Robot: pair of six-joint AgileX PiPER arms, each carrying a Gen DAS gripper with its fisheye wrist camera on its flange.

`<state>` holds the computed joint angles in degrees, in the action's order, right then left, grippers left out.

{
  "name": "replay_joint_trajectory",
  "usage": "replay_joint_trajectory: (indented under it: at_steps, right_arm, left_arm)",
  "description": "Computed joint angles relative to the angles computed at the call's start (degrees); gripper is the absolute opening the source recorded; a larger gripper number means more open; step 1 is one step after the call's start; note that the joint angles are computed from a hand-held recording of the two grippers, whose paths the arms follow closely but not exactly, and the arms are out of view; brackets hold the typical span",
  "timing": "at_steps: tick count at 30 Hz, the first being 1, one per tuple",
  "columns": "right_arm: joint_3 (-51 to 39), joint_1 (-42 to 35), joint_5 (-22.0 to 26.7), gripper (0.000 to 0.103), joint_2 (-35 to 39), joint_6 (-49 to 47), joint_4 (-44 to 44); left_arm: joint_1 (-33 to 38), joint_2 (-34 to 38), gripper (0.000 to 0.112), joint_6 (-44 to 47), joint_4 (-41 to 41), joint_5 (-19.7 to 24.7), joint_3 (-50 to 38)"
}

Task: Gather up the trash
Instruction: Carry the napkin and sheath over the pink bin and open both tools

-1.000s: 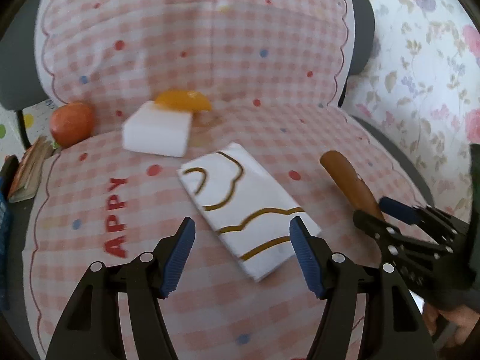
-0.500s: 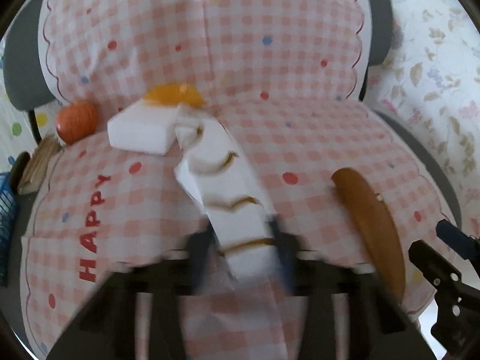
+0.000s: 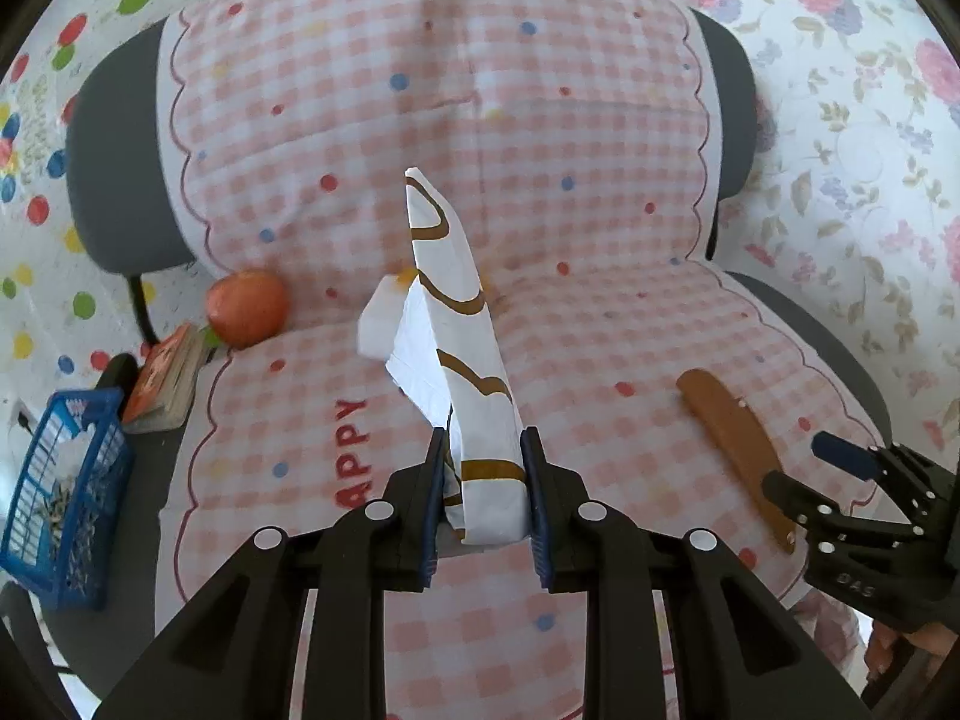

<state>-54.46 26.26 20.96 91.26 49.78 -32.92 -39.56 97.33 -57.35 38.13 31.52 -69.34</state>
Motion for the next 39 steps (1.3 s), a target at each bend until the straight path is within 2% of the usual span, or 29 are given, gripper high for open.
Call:
replay_joint_trajectory:
  at_steps: [4, 6, 7, 11, 13, 16, 19, 21, 29, 32, 39]
  right_arm:
    - [-3.9, 1.8, 3.0, 0.061, 4.7, 4.5, -6.5]
    - [-6.6, 1.2, 4.5, 0.06, 7.6, 3.3, -5.5]
    - [-7.6, 0.5, 4.4, 0.054, 8.7, 1.2, -3.7]
    - [-9.4, 0.0, 4.8, 0.047, 10.3, 0.4, -3.5]
    - [-10.2, -0.3, 5.3, 0.037, 10.5, -1.7, -1.2]
    - [-9.5, -0.4, 5.4, 0.026, 8.3, -1.3, 0.2]
    - [-5.6, -3.5, 0.4, 0.018, 2.3, -7.6, 11.2]
    - [-4.3, -4.2, -0.9, 0.017, -0.1, -9.8, 14.6]
    - [0.9, -1.8, -0.7, 0.016, -7.2, -3.4, 9.1]
    - [3.9, -0.3, -1.1, 0.016, -10.0, 0.2, 6.8]
    - [10.6, 4.6, 0.9, 0.016, -17.9, 13.5, -2.8]
  left_arm:
    - [0.8, -1.0, 0.025, 1.1, -2.6, -1.5, 2.3]
    - [0.8, -1.3, 0.025, 1.3, -2.8, -1.8, 3.0]
    - [0.8, -1.5, 0.025, 1.4, -3.0, -1.9, 3.3]
    - [1.0, -1.9, 0.025, 1.3, -3.3, -2.6, 4.4]
    - [0.9, -2.0, 0.025, 1.3, -3.4, -2.7, 4.7]
    - [0.5, -2.9, 0.025, -0.5, -1.5, -2.6, 5.9]
    - [0.2, -4.2, 0.025, -2.2, 0.2, -3.0, 7.5]
    - [0.1, -5.0, 0.025, -2.8, 0.8, -3.6, 8.3]
    - [-2.0, -9.4, 0.025, -5.7, 4.2, -7.1, 12.3]
    - [-4.3, -11.9, 0.025, -9.6, 8.1, -8.6, 15.0]
    - [-10.8, -13.3, 0.025, -16.7, 13.9, -7.6, 17.4]
